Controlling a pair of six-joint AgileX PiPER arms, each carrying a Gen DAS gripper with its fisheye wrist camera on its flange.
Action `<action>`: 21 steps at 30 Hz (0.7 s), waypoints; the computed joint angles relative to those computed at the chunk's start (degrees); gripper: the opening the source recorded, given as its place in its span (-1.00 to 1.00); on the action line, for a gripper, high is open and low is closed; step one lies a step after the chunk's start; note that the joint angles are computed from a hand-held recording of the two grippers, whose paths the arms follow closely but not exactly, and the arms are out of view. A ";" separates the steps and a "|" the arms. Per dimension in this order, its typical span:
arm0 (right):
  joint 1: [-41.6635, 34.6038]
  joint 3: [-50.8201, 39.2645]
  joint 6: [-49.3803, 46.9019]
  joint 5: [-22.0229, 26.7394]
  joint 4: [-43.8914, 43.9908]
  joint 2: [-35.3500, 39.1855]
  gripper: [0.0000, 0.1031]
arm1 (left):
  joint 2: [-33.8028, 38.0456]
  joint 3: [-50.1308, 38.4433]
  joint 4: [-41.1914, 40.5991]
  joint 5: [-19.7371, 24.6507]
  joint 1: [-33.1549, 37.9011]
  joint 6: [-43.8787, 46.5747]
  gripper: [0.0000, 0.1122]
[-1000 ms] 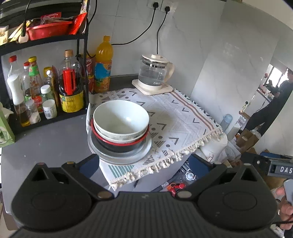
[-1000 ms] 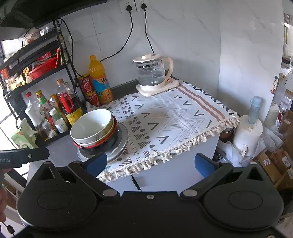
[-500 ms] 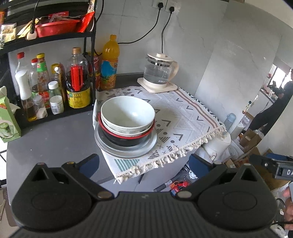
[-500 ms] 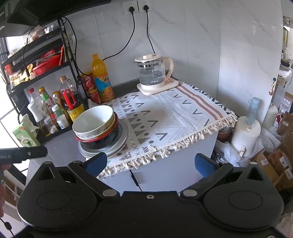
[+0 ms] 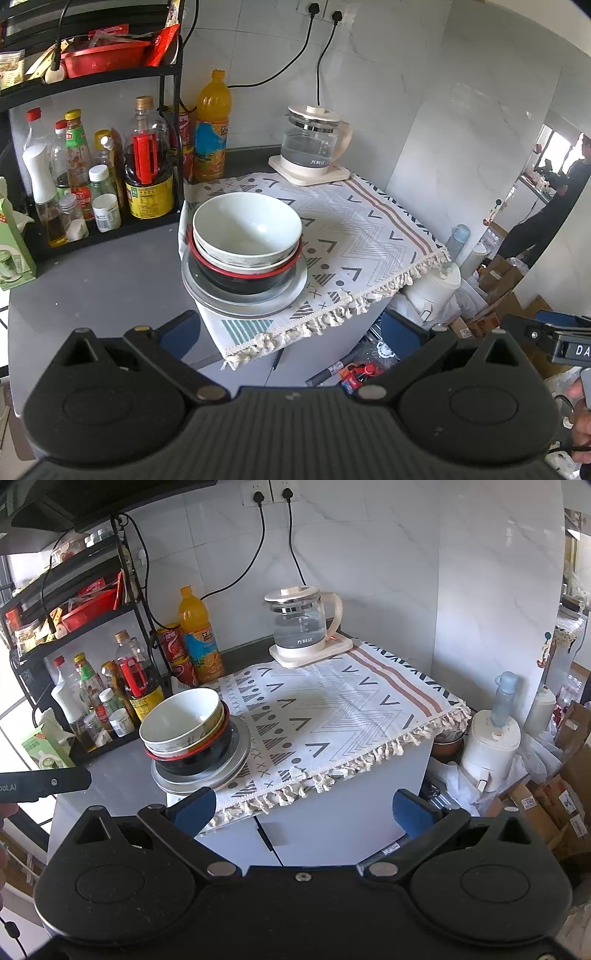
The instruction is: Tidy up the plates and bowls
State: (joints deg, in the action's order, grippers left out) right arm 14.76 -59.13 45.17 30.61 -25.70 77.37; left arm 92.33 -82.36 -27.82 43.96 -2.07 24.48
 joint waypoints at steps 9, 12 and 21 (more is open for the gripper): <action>-0.39 0.19 -0.22 -0.21 -0.04 -0.14 1.00 | 0.31 -0.36 0.12 -0.25 -0.71 -0.29 0.83; -0.46 0.23 -0.44 -0.30 0.12 -0.16 1.00 | 0.44 -0.40 0.44 -0.48 -1.16 -0.66 0.83; -0.73 0.47 -1.46 -0.68 0.69 -0.32 1.00 | 0.93 -1.09 1.15 -0.31 -1.28 -1.37 0.83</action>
State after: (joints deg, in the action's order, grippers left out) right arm 14.03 -58.66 43.71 29.93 -25.01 77.05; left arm 93.26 -83.46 -26.68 43.65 -3.35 23.11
